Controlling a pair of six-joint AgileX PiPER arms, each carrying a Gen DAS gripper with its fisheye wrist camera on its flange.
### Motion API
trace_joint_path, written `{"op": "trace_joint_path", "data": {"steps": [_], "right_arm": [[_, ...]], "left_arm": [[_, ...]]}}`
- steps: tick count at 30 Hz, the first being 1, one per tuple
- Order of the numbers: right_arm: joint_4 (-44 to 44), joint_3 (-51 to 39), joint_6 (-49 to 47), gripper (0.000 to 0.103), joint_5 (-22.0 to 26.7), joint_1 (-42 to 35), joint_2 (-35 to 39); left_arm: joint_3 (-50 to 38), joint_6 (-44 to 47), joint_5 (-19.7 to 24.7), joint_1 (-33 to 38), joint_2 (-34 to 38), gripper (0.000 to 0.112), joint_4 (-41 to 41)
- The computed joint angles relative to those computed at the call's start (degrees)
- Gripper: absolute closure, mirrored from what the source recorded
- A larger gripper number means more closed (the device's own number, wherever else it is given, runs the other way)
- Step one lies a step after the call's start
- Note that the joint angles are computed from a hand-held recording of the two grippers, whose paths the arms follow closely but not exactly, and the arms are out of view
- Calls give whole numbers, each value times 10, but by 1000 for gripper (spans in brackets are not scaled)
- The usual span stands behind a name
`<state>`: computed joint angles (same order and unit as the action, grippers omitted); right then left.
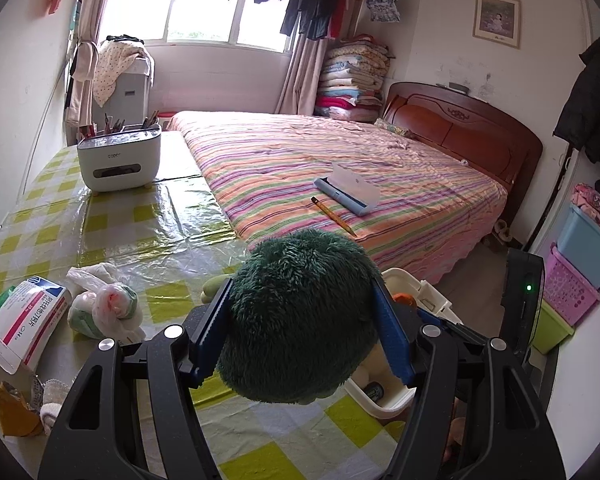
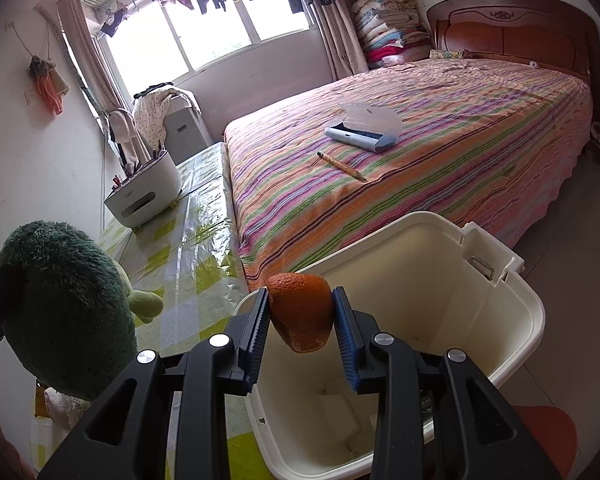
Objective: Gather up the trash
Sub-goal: 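Drop the orange peel into the basket with the right tool while the left tool drops the green plush in, then move the right tool back toward the white knitted ball with lace trim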
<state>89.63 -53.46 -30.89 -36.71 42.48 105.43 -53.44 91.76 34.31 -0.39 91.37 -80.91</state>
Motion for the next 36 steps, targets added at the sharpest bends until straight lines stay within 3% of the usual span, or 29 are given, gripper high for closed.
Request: {"op": "trace_joint_path", "data": {"steps": [2,4,5,9,15,25,28,31,33,36], "right_arm": [[-11,16,27,69,-6,-2,-9],[-24,32,55,51,-5,-6,-18],[-30,38,67,49,-7,-7,-21],[-64,77,144,48,-45,2,-41],[-101,160,311,45,-165,40,-81],[-62,181,345,45,-313,113,-88],[-62,185,355,45,-326,119,-89],[-68,183,352,45,-317,115,-91],[-69,181,349,45,-317,115,-89],[-67,176,342,45,-321,119,-87]], "left_arm": [[0,-6,-6,-10,-1,48,1],[1,-5,-5,-16,-1,48,-4],[1,-5,-4,-19,-1,48,-4],[0,-2,-13,-37,3,47,-10],[-13,-30,-14,-51,22,48,5],[-33,-36,19,-83,59,47,-27],[-40,-47,18,-94,74,44,-22],[-27,-4,39,-90,75,39,-73],[-9,33,30,-90,61,28,-112],[14,77,18,-84,36,26,-157]]}}
